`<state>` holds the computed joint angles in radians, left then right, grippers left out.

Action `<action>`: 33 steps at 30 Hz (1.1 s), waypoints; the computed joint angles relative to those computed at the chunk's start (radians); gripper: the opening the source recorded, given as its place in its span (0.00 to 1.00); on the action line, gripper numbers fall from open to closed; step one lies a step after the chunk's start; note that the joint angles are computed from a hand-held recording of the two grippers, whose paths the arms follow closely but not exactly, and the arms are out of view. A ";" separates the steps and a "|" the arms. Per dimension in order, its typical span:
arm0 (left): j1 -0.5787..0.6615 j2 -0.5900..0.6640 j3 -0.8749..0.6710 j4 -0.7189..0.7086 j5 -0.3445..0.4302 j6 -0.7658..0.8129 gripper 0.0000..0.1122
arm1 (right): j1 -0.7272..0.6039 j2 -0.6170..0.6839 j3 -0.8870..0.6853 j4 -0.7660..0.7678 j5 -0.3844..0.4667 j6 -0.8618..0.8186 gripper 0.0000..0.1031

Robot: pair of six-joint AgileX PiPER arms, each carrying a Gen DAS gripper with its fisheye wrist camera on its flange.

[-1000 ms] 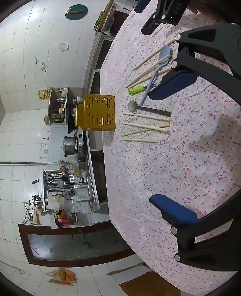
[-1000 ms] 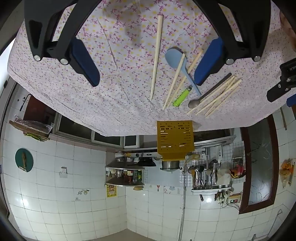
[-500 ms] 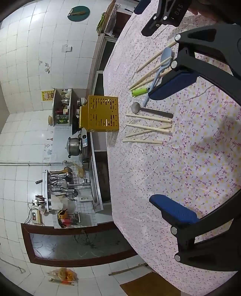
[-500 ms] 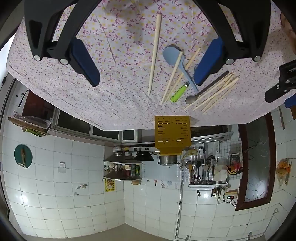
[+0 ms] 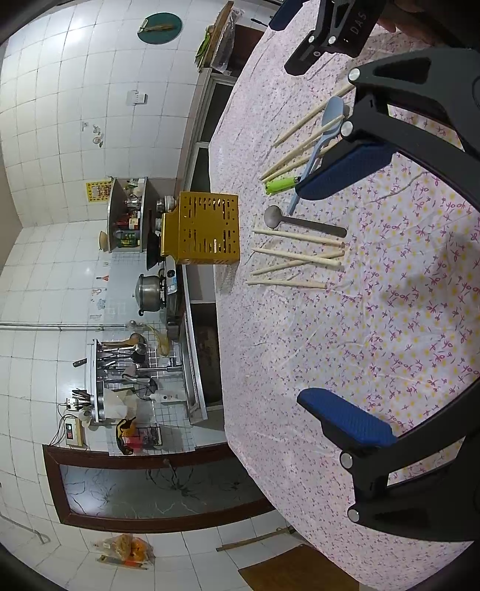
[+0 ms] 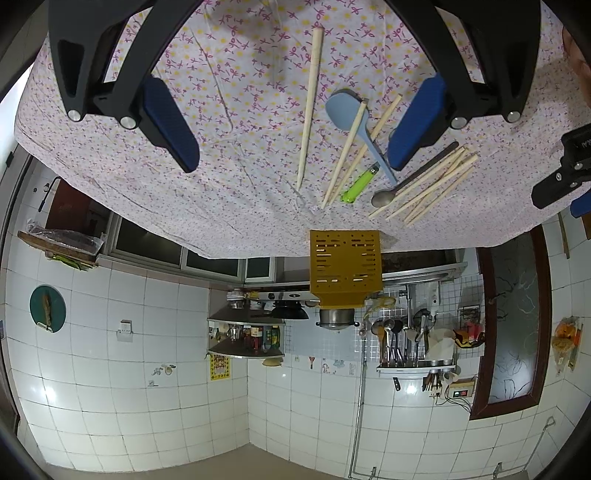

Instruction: Organize utensils

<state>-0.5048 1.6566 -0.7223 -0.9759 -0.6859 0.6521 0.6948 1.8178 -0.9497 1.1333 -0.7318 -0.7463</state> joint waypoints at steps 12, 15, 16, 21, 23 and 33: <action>-0.001 -0.004 0.006 0.009 0.000 -0.013 0.88 | -0.002 0.001 -0.002 0.005 -0.002 -0.007 0.96; -0.002 -0.004 0.007 0.009 -0.003 -0.013 0.88 | -0.007 0.000 -0.001 -0.001 0.001 -0.003 0.96; -0.002 -0.004 0.009 0.012 -0.005 -0.018 0.88 | -0.004 0.000 -0.001 0.002 -0.001 -0.005 0.96; -0.002 -0.003 0.009 0.015 -0.005 -0.021 0.88 | -0.007 -0.001 -0.001 -0.001 0.001 -0.006 0.96; -0.003 -0.002 0.007 0.013 -0.006 -0.019 0.88 | -0.005 0.000 -0.001 0.000 0.000 -0.006 0.96; -0.009 -0.006 0.013 0.018 -0.015 -0.030 0.88 | -0.003 0.000 0.000 0.001 -0.004 -0.004 0.96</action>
<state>-0.5140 1.6505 -0.7090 -0.9578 -0.7007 0.6224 0.6922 1.8174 -0.9497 1.1342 -0.7354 -0.7503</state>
